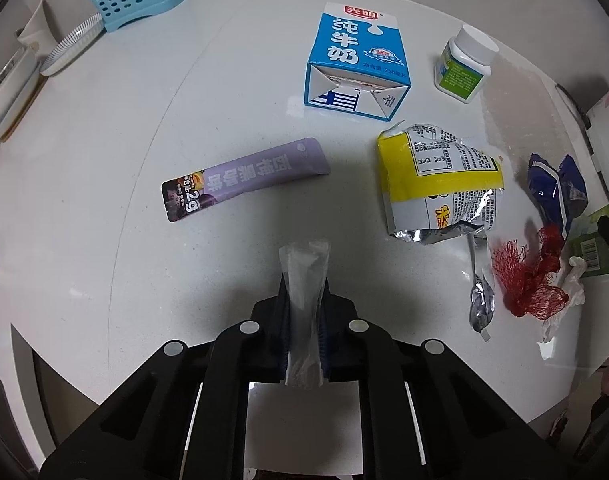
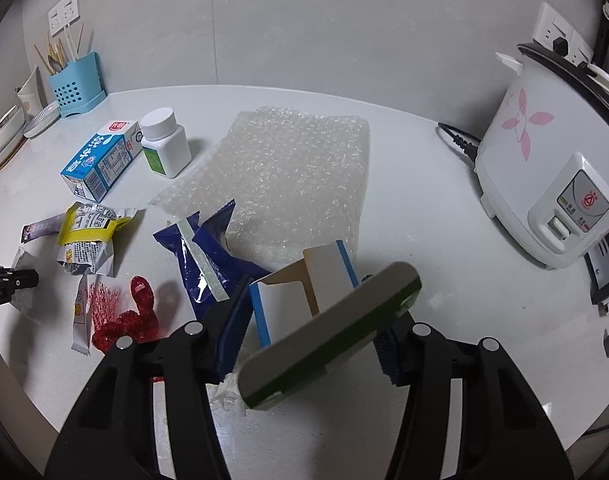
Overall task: Collect trash
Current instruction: 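Carry the plastic bag and green-white box down over the green wastebasket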
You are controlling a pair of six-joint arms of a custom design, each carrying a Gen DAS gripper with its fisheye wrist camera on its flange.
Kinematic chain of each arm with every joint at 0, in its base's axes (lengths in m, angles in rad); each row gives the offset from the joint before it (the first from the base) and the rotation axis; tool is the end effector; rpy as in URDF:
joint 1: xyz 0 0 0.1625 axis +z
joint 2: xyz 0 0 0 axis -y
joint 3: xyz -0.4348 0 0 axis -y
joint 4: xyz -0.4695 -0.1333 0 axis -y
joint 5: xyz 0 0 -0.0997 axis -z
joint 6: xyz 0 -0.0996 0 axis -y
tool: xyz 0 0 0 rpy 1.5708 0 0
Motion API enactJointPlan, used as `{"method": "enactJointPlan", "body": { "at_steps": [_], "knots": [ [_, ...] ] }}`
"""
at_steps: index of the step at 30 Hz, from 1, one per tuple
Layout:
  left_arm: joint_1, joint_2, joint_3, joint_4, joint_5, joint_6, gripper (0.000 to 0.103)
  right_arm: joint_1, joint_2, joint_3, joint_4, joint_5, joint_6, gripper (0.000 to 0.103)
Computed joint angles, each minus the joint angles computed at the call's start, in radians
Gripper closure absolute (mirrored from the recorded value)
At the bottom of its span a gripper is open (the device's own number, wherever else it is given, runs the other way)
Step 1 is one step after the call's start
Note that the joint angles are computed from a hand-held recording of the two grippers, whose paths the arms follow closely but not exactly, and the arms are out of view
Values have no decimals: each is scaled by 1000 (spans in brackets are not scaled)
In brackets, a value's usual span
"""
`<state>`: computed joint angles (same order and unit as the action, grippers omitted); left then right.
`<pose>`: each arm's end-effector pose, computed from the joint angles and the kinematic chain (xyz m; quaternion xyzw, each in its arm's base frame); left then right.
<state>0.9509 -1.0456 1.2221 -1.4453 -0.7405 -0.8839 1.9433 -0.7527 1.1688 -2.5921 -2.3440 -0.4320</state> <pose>-0.2705 -0.7350 0.3625 -0.0589 0.9048 -0.1718 0.3853 0.3758 -0.7865 0.2681 0.2427 -0.8575 0.2652 0.3680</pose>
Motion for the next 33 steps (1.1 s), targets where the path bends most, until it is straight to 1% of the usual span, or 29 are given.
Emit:
{"method": "enactJointPlan", "body": {
  "at_steps": [8, 10, 13, 16, 18, 22, 25, 27, 32, 33],
  "knots": [
    [-54, -38, 54, -28, 38, -42, 93, 4, -45, 17, 20, 37, 14, 51],
    [-73, -49, 67, -32, 46, -65, 93, 5, -63, 32, 18, 49, 1, 51],
    [-104, -72, 98, -52, 50, -100, 93, 7, -97, 65, 17, 79, -16, 51],
    [-126, -96, 121, -36, 62, -145, 93, 9, -138, 107, 16, 112, -35, 51],
    [-155, -124, 160, -37, 58, -195, 93, 11, -173, 143, 11, 136, -48, 51],
    [-202, -161, 214, -42, 46, -238, 93, 19, -240, 215, 11, 161, -41, 51],
    [-234, -188, 254, -56, 35, -239, 93, 30, -288, 270, 18, 178, -5, 51],
    [-249, -199, 273, -61, 31, -232, 93, 41, -317, 310, 10, 171, 11, 51],
    [-281, -249, 354, -156, 9, -140, 93, 81, -384, 433, -49, 137, 53, 51],
    [-286, -259, 368, -165, 2, -125, 93, 89, -395, 455, -51, 129, 72, 51]
  ]
}}
